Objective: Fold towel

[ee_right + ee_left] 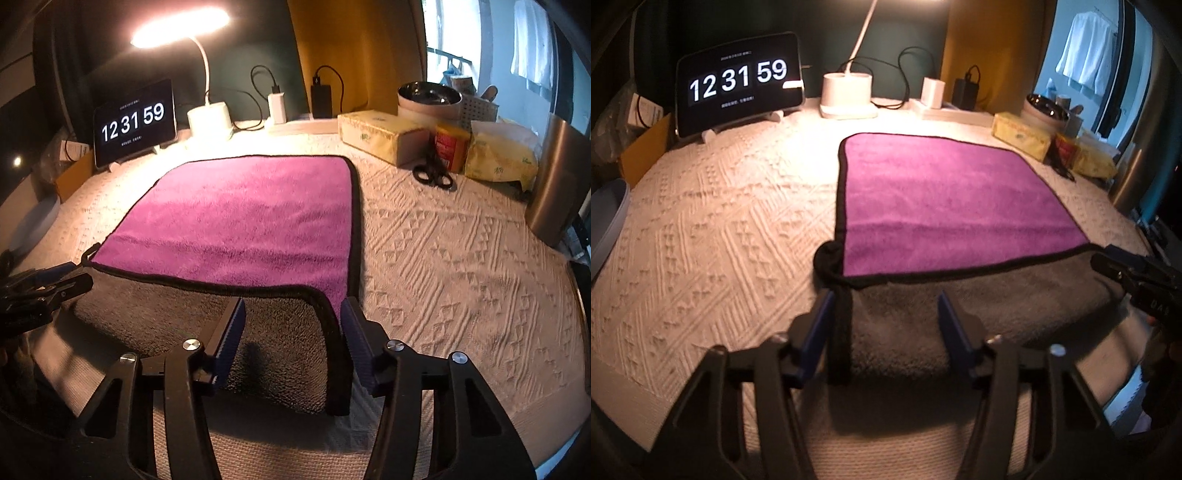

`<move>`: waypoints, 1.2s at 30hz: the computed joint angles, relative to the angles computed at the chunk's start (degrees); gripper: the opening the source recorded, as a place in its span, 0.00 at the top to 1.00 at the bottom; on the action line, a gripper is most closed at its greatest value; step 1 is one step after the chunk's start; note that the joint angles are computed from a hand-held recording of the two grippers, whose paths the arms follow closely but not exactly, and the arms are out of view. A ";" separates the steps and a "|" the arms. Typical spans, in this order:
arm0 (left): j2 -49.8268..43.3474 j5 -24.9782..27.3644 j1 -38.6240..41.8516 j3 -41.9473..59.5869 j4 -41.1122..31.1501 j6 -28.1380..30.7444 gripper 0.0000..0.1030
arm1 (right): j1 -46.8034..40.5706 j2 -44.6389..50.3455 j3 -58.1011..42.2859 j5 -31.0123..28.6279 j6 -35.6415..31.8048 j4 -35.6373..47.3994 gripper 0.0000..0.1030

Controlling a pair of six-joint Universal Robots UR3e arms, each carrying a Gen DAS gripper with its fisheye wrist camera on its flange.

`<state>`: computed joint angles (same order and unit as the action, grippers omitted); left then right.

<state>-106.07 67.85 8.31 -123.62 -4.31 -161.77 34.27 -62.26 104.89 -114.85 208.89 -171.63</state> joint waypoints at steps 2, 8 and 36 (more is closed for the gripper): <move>-0.02 0.36 0.02 -0.66 0.68 0.29 0.49 | 0.23 0.73 -0.50 -0.02 -0.07 0.27 0.56; 0.18 1.09 0.28 -3.22 6.06 0.72 0.72 | 1.43 1.86 -1.06 -2.27 -0.95 -0.49 0.87; 8.91 -5.17 2.95 -5.97 5.55 1.66 0.89 | 5.41 0.44 0.31 -9.68 -2.83 -6.34 0.95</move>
